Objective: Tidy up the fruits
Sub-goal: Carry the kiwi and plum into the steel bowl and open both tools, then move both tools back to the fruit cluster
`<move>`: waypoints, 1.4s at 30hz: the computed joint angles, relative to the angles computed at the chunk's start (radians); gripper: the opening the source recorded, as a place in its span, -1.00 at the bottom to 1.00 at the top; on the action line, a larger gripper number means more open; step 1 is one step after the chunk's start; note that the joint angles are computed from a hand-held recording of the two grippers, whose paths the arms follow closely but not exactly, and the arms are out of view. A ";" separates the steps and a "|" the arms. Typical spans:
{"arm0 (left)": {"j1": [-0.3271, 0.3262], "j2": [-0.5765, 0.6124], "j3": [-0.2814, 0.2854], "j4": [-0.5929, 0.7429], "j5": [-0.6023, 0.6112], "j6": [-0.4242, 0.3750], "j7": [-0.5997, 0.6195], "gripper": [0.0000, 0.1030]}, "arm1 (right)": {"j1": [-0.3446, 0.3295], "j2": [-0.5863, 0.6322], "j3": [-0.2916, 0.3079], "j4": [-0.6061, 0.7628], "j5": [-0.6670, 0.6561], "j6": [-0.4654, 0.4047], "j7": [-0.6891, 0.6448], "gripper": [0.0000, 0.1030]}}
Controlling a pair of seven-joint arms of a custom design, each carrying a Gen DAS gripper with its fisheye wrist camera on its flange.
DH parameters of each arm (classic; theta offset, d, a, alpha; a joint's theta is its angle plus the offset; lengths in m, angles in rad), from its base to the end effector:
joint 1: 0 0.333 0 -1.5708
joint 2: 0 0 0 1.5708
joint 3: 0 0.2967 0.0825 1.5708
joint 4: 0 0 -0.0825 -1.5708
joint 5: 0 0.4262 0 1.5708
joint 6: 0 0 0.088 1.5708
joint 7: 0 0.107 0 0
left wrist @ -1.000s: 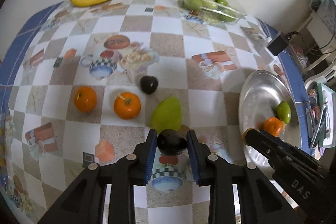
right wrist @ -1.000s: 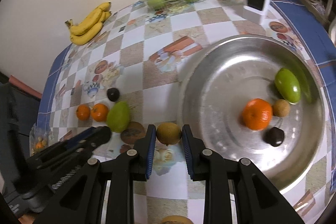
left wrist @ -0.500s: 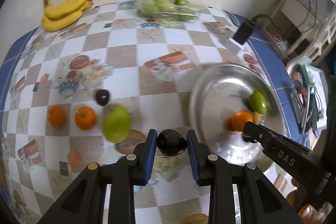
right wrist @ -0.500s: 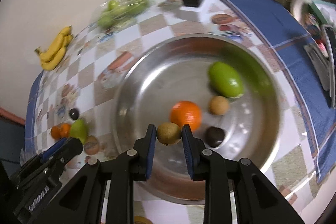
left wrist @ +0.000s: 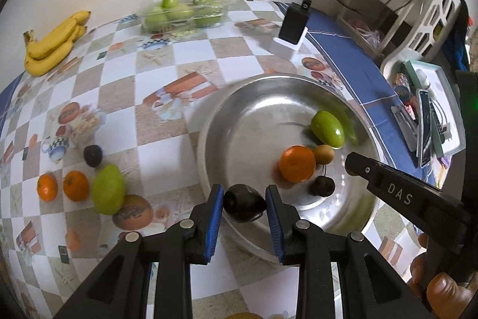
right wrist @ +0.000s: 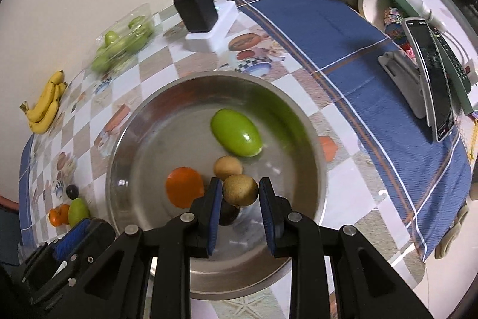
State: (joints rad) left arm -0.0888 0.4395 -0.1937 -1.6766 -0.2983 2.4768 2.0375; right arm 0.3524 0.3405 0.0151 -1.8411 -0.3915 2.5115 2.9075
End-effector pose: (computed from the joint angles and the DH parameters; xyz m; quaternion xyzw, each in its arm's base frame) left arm 0.7033 -0.1879 0.3518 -0.4904 0.8399 -0.2289 0.0413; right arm 0.6439 0.2505 0.3351 -0.4161 0.8844 -0.1254 0.1701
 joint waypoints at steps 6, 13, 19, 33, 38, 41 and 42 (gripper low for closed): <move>-0.017 0.027 0.007 0.020 0.033 -0.009 -0.012 -0.40 | -0.006 0.012 0.004 0.007 0.022 -0.027 -0.015 -0.48; -0.031 0.060 0.019 0.052 0.074 -0.030 -0.054 -0.39 | -0.012 0.030 0.009 0.018 0.056 -0.042 -0.039 -0.48; -0.032 0.063 0.018 0.055 0.088 -0.036 -0.064 -0.39 | -0.010 0.035 0.009 0.024 0.069 -0.049 -0.045 -0.48; -0.031 0.064 0.017 0.058 0.094 -0.045 -0.063 -0.34 | -0.003 0.026 0.003 0.022 0.061 -0.061 -0.018 -0.44; -0.026 0.057 0.013 0.052 0.085 -0.036 -0.057 -0.14 | 0.000 0.021 0.002 0.022 0.044 -0.060 -0.008 -0.43; -0.025 0.053 0.014 0.050 0.082 -0.031 -0.057 -0.14 | 0.000 0.020 0.002 0.024 0.037 -0.060 -0.006 -0.43; -0.025 0.053 0.015 0.051 0.083 -0.030 -0.060 -0.14 | -0.001 0.020 0.002 0.024 0.036 -0.058 -0.007 -0.43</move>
